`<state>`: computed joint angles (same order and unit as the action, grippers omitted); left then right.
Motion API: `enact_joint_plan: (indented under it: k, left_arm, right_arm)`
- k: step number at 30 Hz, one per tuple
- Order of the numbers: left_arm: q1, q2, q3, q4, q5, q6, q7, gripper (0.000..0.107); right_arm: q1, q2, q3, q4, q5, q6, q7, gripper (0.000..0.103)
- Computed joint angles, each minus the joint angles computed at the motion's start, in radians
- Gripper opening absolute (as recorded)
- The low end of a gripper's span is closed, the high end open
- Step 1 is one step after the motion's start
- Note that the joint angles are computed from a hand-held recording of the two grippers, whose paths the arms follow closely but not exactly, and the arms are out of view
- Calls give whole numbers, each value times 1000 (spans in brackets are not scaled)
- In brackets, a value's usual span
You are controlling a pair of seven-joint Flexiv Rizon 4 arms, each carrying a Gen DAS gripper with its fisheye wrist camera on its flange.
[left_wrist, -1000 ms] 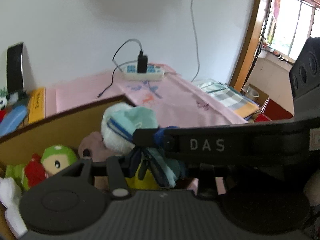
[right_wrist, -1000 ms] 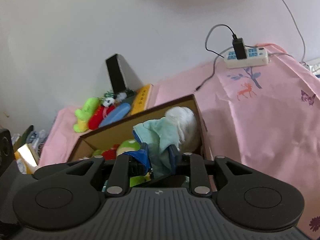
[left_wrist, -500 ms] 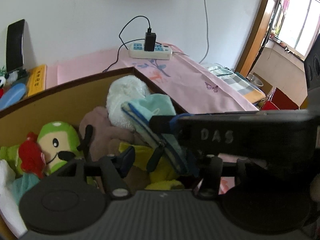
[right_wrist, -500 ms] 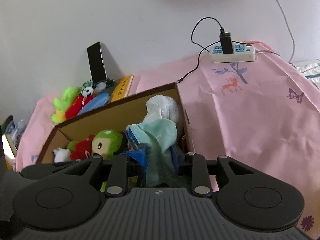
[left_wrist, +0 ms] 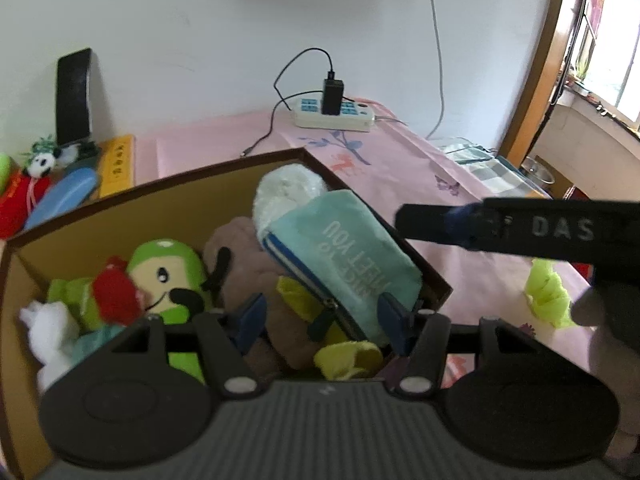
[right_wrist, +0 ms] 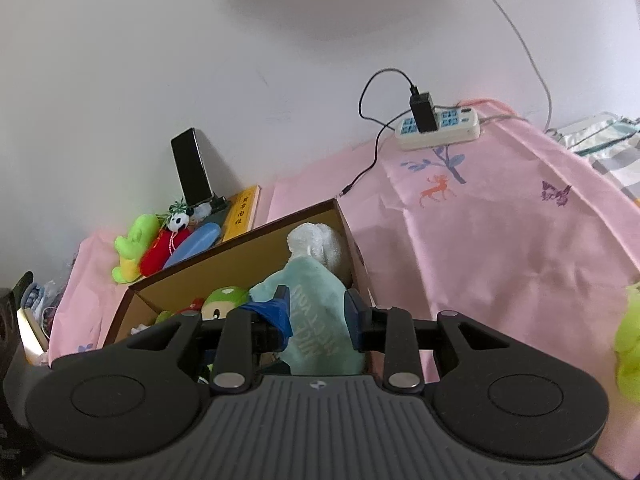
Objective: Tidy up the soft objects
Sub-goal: 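Lower the teal pouch into the cardboard box and open the right gripper, then move the right gripper back to the bed toward the lime-green bath puff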
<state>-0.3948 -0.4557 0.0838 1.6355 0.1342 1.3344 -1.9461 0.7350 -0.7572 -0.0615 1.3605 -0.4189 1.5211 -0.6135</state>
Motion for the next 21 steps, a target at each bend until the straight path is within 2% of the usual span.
enact_joint_plan:
  k: [7,13,15,21]
  left_arm:
    - [-64,48,73,-7,121,-67,-115,60]
    - [-75,86,71,-15,241,-137,-217,61]
    - [-72,93,60,-22,270,-165,-241,61]
    - [-74,90,27,-67,341,-256,-304,62]
  right_arm:
    - [114,62,-157,104,-47,33,88,12]
    - [184,106,-248,187,-98,41,161,12]
    - [191,117,-259,208,-112,41,181,13]
    - [148,138,-211,239,-142,37,186,13]
